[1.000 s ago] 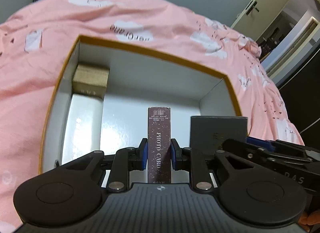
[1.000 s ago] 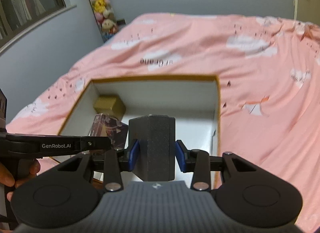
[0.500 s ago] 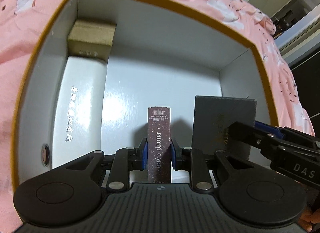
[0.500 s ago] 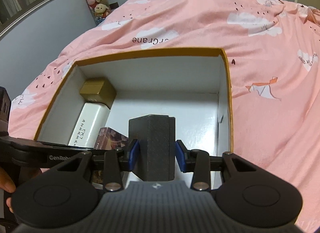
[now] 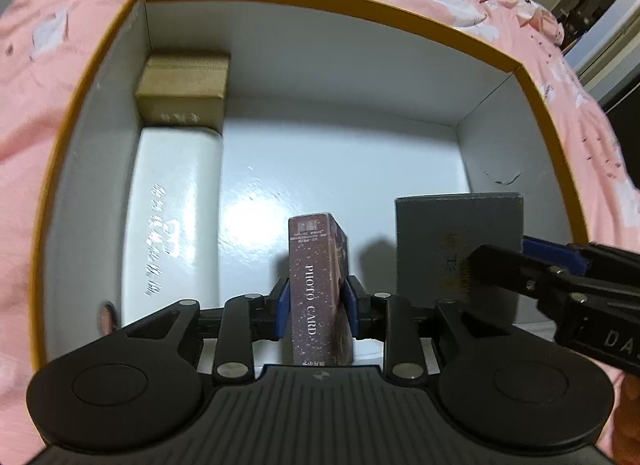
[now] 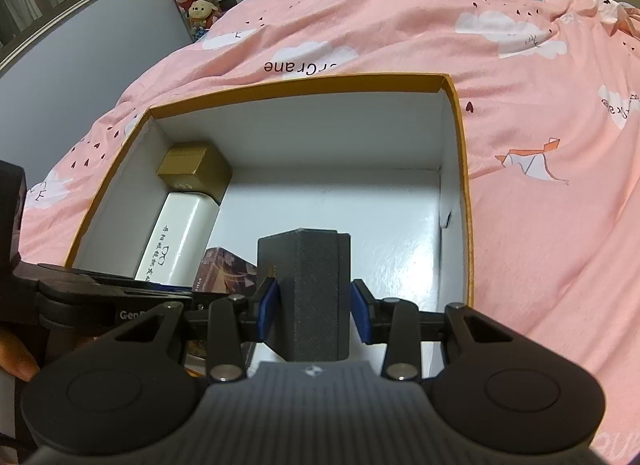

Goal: Organize objects
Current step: 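Carry the photo card pack and grey box over the orange box with both grippers, then lower the photo card pack and grey box into the orange box and open both grippers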

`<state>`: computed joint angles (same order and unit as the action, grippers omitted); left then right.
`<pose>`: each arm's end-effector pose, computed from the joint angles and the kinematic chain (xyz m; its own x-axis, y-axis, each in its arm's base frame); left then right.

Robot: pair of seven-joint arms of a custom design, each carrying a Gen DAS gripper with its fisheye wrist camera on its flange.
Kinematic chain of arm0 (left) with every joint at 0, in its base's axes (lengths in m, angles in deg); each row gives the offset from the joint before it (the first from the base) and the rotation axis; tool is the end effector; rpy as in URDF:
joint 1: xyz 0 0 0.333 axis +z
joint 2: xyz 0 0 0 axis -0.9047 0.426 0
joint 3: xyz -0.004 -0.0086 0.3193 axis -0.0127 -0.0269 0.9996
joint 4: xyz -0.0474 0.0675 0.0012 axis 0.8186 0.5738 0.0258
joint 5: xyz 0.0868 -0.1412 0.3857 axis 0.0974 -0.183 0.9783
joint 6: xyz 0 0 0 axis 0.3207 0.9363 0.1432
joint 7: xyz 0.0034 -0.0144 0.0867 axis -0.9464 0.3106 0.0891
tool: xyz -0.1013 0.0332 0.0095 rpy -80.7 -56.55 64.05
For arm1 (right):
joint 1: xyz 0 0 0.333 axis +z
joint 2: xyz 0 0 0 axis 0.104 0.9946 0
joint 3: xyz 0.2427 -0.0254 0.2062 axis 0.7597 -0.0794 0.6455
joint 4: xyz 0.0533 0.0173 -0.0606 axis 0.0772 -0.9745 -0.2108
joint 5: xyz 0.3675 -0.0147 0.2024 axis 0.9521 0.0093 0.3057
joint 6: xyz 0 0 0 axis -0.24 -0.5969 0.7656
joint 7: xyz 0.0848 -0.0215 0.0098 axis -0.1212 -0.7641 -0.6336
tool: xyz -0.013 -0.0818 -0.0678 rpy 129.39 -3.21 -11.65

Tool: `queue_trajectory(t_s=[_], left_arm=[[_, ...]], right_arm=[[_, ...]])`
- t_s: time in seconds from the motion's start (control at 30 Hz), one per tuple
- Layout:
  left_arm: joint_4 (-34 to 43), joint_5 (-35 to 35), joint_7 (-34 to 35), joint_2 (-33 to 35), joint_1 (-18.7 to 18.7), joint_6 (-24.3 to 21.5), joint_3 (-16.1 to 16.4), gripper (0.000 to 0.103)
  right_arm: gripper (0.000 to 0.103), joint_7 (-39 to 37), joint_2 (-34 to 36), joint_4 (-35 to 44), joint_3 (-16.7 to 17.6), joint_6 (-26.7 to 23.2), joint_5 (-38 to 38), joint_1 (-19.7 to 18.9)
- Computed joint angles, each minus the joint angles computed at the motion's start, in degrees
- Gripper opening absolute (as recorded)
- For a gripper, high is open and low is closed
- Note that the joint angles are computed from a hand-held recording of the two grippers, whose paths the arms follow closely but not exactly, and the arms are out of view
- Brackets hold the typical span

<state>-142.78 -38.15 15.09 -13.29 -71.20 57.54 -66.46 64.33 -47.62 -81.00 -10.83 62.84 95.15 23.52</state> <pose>0.5159 -0.1179 0.4955 0.3125 -0.9165 0.2499 -0.8379 -0.3899 -0.3821 0.5891 0.2537 0.5619 0.6428 -0.7360 -0.2123 -0.6943 -0.4428 -0.5674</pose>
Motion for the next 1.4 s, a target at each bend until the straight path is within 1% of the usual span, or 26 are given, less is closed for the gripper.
queue_trajectory(t_s=[0.1,0.17,0.33,0.5,0.6,0.67,0.8,1.1,1.2,1.27,1.33,1.4], left_arm=[[0.15,5.24,-2.30,-0.66,1.18,-1.53,-1.44,0.041],[0.28,6.16,-2.47,-0.77,1.18,-1.68,-1.31,0.041],[-0.25,5.97,-2.44,-1.77,1.55,-0.74,-0.32,0.041],[-2.87,1.44,-0.48,-4.74,1.08,3.56,2.13,0.041],[-3.88,-0.53,-0.04,-5.91,1.12,4.83,2.97,0.041],[-3.66,-1.45,0.01,-5.27,0.98,5.90,2.98,0.040],[-3.43,-0.90,-0.55,-4.36,1.33,7.23,2.31,0.040],[-4.82,-4.94,2.93,-4.56,-0.09,9.38,3.79,0.040],[-4.96,-6.15,3.98,-4.57,-0.51,9.79,4.07,0.040],[-4.99,-6.78,4.47,-4.47,-0.70,10.07,4.10,0.040],[-4.93,-6.95,4.61,-4.32,-0.68,10.18,3.93,0.040],[-4.81,-7.01,4.64,-4.10,-0.69,10.15,3.72,0.040]], right_arm=[[0.041,0.05,0.00,-0.07,0.00,0.04,-0.09,0.04],[0.041,0.11,-0.05,-0.13,0.01,0.02,-0.28,0.07],[0.041,0.80,0.17,0.11,0.07,-0.15,-1.43,0.24],[0.041,2.28,0.92,1.01,0.18,-0.70,-2.67,0.47],[0.041,4.69,1.74,1.83,0.27,-1.32,-5.40,0.84],[0.041,5.29,2.47,2.69,0.40,-2.50,-5.37,0.91],[0.041,6.84,4.12,4.82,0.76,-5.94,-4.15,1.11],[0.041,10.32,7.12,8.56,1.03,-10.69,-2.65,1.35],[0.041,12.35,8.97,11.30,0.70,-14.45,-0.47,0.33],[0.042,14.19,10.04,12.64,0.45,-15.88,-1.28,0.18],[0.043,14.17,11.23,14.43,0.52,-18.22,-1.15,-0.27],[0.044,14.33,11.78,15.46,0.45,-18.92,-3.67,0.19]])
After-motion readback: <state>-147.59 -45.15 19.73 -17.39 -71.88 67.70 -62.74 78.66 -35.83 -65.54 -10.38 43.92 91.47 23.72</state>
